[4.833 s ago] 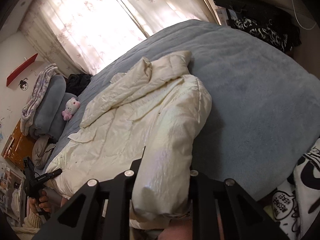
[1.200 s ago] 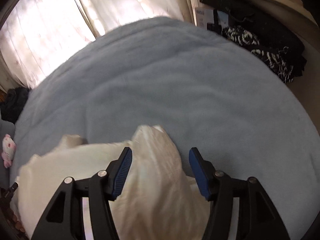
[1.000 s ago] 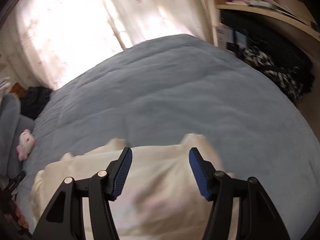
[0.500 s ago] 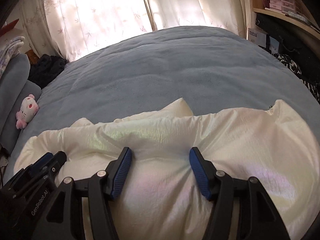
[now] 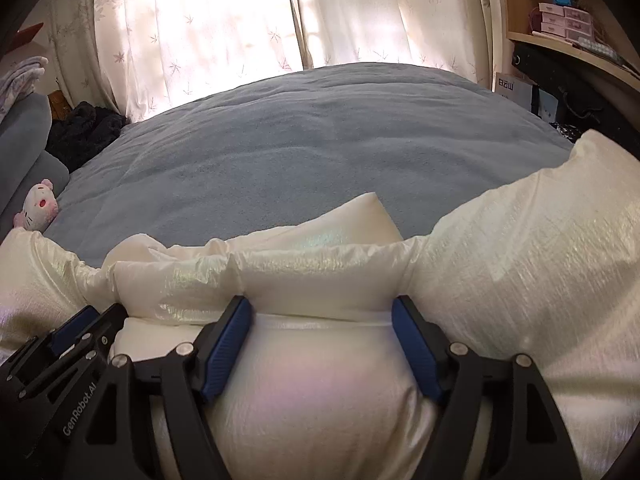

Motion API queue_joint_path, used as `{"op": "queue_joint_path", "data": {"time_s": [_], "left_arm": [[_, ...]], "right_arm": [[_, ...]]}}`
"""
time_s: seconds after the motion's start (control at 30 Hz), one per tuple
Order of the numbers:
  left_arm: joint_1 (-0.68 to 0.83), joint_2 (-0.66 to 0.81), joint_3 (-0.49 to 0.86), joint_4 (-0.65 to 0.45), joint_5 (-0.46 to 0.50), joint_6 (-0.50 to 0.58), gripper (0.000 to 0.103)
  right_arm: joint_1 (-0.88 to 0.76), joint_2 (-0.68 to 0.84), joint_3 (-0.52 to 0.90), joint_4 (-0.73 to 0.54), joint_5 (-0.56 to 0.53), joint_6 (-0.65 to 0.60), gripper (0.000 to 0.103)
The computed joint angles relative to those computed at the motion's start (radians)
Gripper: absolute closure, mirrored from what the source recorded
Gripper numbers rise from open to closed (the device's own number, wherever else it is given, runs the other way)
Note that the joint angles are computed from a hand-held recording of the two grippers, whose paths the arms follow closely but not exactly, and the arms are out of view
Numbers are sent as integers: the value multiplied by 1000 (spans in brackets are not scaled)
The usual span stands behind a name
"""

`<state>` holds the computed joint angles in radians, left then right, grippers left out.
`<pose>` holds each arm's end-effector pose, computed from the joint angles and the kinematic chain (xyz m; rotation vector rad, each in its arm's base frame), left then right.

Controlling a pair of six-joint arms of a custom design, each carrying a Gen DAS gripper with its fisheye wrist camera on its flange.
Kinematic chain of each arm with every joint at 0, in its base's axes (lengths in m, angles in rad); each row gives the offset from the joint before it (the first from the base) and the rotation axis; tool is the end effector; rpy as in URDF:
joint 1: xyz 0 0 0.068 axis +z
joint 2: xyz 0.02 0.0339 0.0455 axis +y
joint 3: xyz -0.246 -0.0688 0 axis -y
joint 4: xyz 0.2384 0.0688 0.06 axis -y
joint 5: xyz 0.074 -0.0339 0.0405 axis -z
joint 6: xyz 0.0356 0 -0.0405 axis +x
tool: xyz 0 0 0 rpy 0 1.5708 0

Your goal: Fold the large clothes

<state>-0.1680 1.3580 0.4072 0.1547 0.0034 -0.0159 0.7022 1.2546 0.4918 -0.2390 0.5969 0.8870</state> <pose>0.2288 -0.0389 0.1165 0.1816 2.3619 -0.0927 0.1756 0.1223 0.1388 0.4241 2.3030 -0.0160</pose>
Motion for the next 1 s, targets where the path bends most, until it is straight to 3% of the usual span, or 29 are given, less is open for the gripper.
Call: {"op": "queue_joint_path", "data": {"time_s": [0.2, 0.37, 0.5, 0.63, 0.77, 0.87, 1.0], "left_arm": [[23, 41, -30, 93, 33, -1, 71], [41, 78, -15, 108, 57, 3, 71], [56, 91, 23, 63, 78, 19, 71], [106, 109, 140, -116, 135, 139, 69], [176, 90, 212, -197, 76, 287, 69], [307, 138, 304, -261, 119, 336, 69], [450, 253, 429, -287, 110, 382, 65]], "right_arm": [[-11, 51, 1, 57, 8, -27, 25], [-29, 56, -8, 84, -8, -48, 23], [-48, 57, -7, 94, -33, -65, 22], [-94, 42, 21, 46, -118, -125, 19], [-168, -54, 23, -33, -239, -222, 21], [-240, -193, 0, -126, -263, -298, 21], [-505, -420, -48, -254, -375, -427, 21]]}}
